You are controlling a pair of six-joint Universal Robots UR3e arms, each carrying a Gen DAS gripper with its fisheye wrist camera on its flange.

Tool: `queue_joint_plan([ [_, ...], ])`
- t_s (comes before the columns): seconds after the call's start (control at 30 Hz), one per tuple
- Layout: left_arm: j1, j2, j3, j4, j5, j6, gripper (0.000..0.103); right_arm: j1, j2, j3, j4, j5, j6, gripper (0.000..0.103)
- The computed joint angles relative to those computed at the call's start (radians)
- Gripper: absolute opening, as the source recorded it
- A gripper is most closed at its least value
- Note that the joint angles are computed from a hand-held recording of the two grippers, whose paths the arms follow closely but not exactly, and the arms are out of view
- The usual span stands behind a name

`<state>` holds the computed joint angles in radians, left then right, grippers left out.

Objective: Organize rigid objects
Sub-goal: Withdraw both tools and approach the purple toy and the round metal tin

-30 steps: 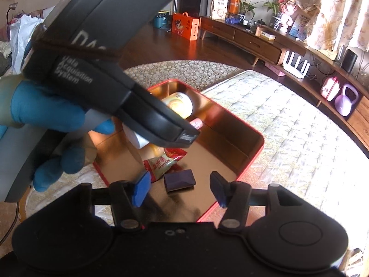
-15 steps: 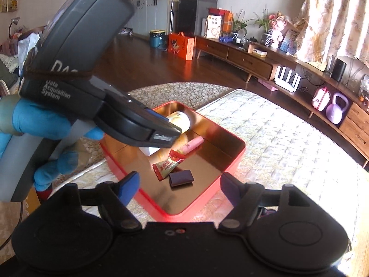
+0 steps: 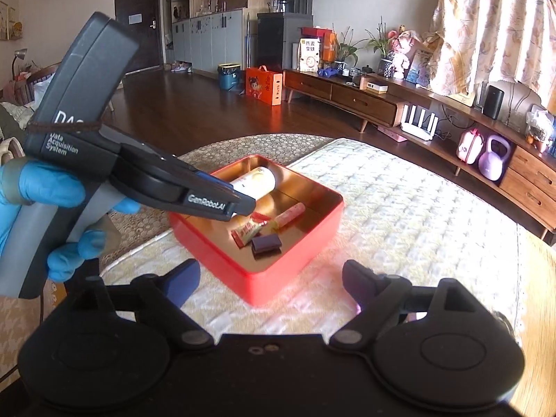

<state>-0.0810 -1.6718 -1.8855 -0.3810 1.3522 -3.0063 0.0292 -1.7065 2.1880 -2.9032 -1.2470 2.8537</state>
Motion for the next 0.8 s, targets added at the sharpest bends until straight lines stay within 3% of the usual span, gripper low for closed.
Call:
queue_joint_plan([
  [0.27, -0.055, 0.050, -0.098, 0.064, 0.020, -0.025, 0.033, -0.217, -0.305, 0.209, 0.127, 0.127, -0.114, 0.091],
  [0.3, -0.063, 0.052, -0.108, 0.074, 0.023, -0.028, 0.037, -0.260, -0.356, 0.234, 0.162, 0.154, -0.136, 0.092],
  [0.37, -0.077, 0.056, -0.134, 0.106, 0.025, -0.049, 0.068, -0.349, -0.450, 0.271, 0.244, 0.204, -0.184, 0.093],
  [0.4, -0.085, 0.060, -0.152, 0.131, 0.029, -0.065, 0.072, -0.396, -0.497, 0.287, 0.292, 0.230, -0.213, 0.093],
  [0.53, -0.123, 0.047, -0.176, 0.173, 0.043, -0.091, 0.073, -0.626, -0.718, 0.330, 0.578, 0.342, -0.374, 0.094],
  [0.67, -0.181, 0.009, -0.196, 0.268, 0.090, -0.119, 0.083, -0.832, -0.890, 0.334, 0.868, 0.433, -0.548, 0.099],
  [0.8, -0.227, -0.044, -0.179, 0.330, 0.124, -0.160, 0.083, -0.976, -0.971, 0.341, 1.009, 0.482, -0.669, 0.103],
])
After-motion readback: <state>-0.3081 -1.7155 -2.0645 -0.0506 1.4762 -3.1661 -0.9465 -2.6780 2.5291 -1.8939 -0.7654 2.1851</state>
